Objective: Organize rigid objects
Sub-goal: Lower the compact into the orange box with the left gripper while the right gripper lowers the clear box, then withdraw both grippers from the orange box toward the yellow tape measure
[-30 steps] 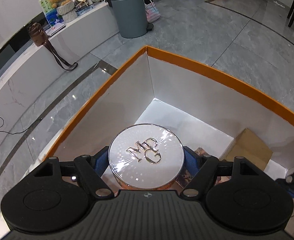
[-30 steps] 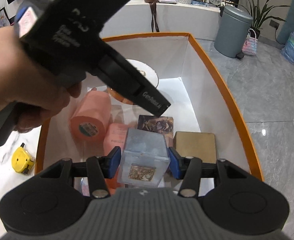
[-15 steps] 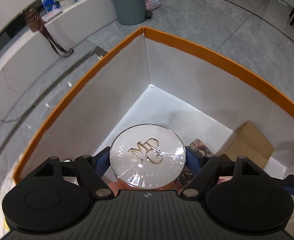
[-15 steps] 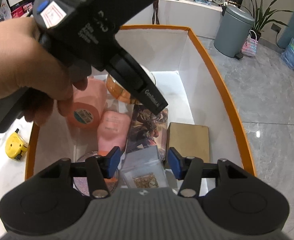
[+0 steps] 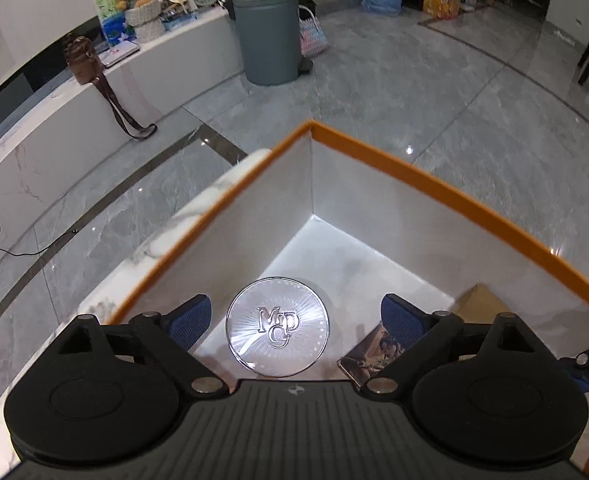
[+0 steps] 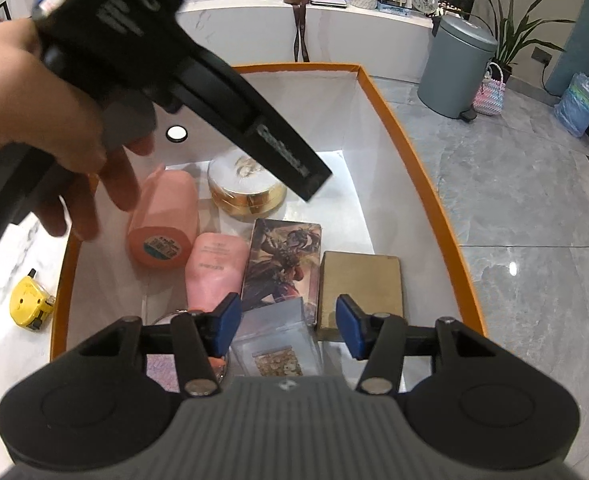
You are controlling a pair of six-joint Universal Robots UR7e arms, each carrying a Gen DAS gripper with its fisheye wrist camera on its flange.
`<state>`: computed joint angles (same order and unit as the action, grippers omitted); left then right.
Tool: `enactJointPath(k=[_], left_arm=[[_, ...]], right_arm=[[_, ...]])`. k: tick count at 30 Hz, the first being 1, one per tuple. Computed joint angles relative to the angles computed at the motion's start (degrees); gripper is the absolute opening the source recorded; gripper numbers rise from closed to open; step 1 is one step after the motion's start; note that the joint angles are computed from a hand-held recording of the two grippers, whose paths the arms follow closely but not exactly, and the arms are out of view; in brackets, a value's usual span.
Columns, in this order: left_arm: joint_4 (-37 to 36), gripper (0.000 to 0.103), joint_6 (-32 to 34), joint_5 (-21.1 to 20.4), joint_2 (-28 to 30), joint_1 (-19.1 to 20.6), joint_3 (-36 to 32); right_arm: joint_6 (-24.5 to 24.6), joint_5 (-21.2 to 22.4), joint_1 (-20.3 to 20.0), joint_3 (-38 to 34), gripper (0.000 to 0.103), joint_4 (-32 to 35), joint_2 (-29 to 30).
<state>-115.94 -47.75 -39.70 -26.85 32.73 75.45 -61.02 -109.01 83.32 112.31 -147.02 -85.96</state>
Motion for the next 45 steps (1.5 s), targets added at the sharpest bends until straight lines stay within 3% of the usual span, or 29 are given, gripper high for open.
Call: enactJointPath(k=[14,23,30,36,41,45], left_arm=[[-1.19,0.103,-1.39,2.45,-5.24,-3.28,5.66],[-3.70,0.103,-5.39,2.71,-10.99,-6.45,13.93],[-1.70,0.103,-15.65,3.41,-16.97,-9.63,22.53],[5.60,0.103,-28.99,4.71,-20.83,-13.61,28.59],[7.12,0.103,-38.67,3.10,-22.79,-16.69,34.12],[4.31,0.103,-42.34,1.38,-22.50,-18.83,37.80]], right_arm=[[0.84,-0.05,1.25,1.27,0.054,-2.51,-1.52],[0.99,0.08,3.06,2.79,0.054,-4.46,-2.05],[0.74,1.53,4.59,4.47,0.054,-4.22,-3.12],[-0.04,4.12,5.66,6.05,0.056,-2.66,-4.73],[-1.32,5.51,6.23,7.71,0.057,-2.87,-5.64],[-2.20,6.70,6.50,9.50,0.057,-4.04,-6.41]])
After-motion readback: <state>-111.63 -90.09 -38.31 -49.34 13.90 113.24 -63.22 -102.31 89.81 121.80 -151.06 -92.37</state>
